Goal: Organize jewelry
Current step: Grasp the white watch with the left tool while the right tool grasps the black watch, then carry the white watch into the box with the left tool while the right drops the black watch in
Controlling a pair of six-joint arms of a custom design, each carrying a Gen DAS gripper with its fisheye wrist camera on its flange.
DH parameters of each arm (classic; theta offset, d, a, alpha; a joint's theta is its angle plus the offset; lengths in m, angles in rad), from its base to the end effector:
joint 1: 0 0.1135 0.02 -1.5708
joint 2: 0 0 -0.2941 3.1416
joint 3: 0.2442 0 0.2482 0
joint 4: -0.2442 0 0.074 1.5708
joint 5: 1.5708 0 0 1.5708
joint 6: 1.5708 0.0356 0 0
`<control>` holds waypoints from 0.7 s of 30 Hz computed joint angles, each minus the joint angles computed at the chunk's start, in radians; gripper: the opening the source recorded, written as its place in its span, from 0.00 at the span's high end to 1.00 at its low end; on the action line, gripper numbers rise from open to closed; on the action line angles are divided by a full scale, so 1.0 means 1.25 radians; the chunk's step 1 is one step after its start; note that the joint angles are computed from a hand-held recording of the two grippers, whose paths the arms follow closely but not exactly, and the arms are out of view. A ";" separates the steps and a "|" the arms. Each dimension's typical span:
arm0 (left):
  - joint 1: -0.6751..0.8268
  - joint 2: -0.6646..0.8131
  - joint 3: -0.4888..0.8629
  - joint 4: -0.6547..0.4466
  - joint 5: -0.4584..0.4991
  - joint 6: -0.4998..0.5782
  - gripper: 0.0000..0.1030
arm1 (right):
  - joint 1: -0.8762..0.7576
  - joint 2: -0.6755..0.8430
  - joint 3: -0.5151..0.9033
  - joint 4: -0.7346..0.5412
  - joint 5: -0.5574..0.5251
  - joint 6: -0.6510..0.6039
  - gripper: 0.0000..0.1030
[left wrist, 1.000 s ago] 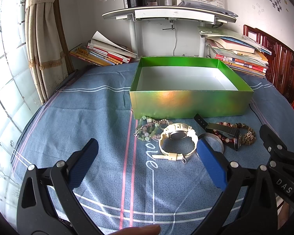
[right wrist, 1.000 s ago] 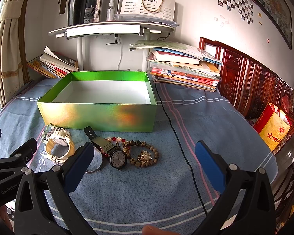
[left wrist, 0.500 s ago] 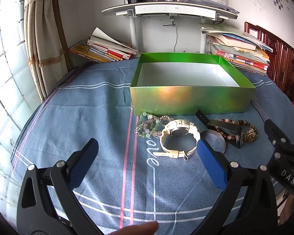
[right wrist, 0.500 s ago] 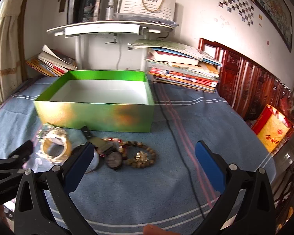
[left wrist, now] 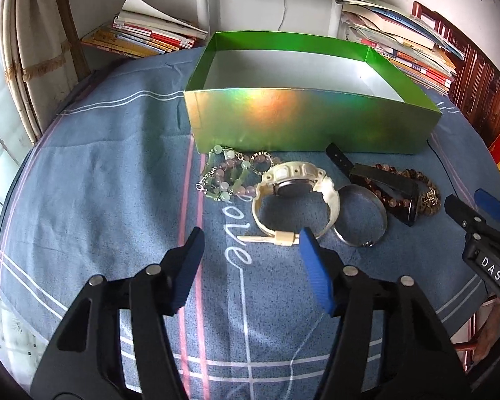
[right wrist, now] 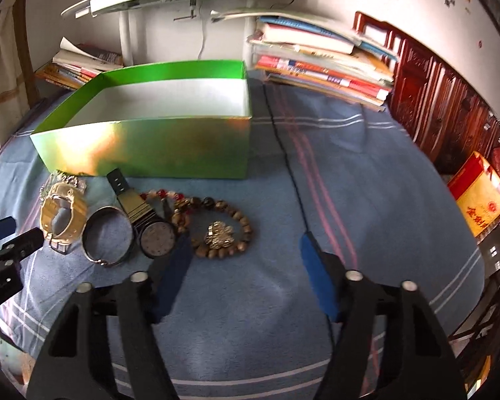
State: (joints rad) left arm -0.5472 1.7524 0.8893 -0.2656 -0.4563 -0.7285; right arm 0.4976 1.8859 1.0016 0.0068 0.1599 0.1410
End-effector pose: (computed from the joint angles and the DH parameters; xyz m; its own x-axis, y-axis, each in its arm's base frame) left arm 0.2820 -0.1534 0.1630 -0.7797 -0.2248 -0.5844 -0.2855 0.9583 0.0123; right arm 0.3366 0.1764 0.1609 -0.7228 -0.2347 -0.6499 -0.2830 0.9586 -0.0314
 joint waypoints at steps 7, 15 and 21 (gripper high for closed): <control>0.039 0.015 0.057 -0.019 0.000 0.026 0.41 | 0.044 0.029 0.074 -0.057 -0.027 -0.017 0.52; 0.083 0.079 0.105 -0.020 0.068 0.055 0.68 | 0.062 0.105 0.156 -0.097 -0.036 -0.028 0.60; 0.091 0.092 0.095 -0.005 0.090 0.059 0.91 | 0.049 0.113 0.161 -0.089 -0.034 -0.028 0.80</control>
